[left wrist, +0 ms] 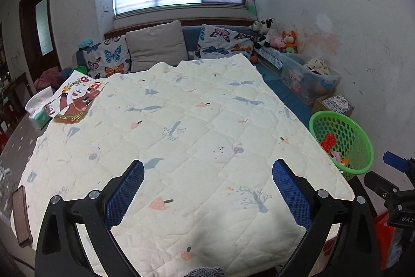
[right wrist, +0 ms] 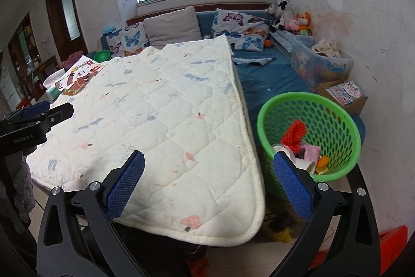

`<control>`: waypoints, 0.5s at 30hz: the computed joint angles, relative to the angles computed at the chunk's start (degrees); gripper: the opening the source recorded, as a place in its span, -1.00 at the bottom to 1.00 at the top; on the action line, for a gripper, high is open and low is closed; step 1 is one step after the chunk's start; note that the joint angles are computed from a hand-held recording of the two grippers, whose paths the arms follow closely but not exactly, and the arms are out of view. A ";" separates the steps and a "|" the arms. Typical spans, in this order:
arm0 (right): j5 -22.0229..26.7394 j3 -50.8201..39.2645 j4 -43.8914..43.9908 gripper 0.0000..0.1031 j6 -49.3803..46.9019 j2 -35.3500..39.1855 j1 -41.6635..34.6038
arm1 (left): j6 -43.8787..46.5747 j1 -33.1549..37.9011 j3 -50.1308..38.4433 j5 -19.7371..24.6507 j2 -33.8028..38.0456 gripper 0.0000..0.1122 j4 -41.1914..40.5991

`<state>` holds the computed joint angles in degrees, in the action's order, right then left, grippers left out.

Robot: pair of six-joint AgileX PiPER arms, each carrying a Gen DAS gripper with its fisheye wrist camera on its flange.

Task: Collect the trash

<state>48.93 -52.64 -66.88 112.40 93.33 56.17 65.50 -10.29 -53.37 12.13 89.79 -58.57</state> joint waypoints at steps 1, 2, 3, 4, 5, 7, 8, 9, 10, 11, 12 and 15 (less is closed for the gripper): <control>0.16 -0.23 -0.20 0.91 0.14 0.18 0.30 | 1.41 0.40 0.54 -0.06 -0.22 0.71 -1.52; 0.24 -0.29 -0.40 0.91 0.32 0.24 0.49 | 2.43 0.68 0.98 -0.18 -0.35 0.71 -2.69; 0.33 -0.42 -0.58 0.91 0.39 0.35 0.62 | 2.70 0.69 1.44 -0.53 -0.58 0.71 -3.09; 0.58 -0.67 -0.64 0.91 0.38 0.60 0.75 | 4.43 0.79 1.98 -1.09 -0.70 0.71 -4.75; 0.96 -1.02 -0.73 0.91 0.50 0.95 0.97 | 6.53 1.07 2.40 -1.18 -0.76 0.71 -6.77; 1.08 -1.27 -1.17 0.91 0.50 1.31 1.11 | 9.90 1.43 3.14 -1.31 -0.88 0.71 -10.21; 1.16 -1.33 -1.42 0.91 0.66 1.46 1.23 | 11.98 1.41 3.64 -1.87 -1.06 0.71 -12.31; 1.19 -1.37 -1.59 0.91 0.79 1.54 1.31 | 12.33 1.27 3.80 -2.50 -1.08 0.71 -12.74; 1.22 -1.45 -1.77 0.91 0.80 1.67 1.35 | 13.44 1.30 4.09 -2.70 -1.20 0.71 -13.87; 1.40 -1.60 -1.84 0.91 0.69 1.84 1.43 | 13.68 1.46 4.24 -2.55 -1.30 0.71 -14.12; 1.67 -1.62 -1.89 0.91 0.77 1.92 1.63 | 13.57 1.59 4.25 -2.44 -1.27 0.71 -14.05; 2.31 -1.65 -2.10 0.91 1.07 2.06 2.06 | 13.77 1.61 4.38 -2.56 -1.49 0.71 -14.43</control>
<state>51.24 -54.29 -68.98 113.48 95.39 58.23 79.27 -8.68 -48.99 9.57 88.31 -73.01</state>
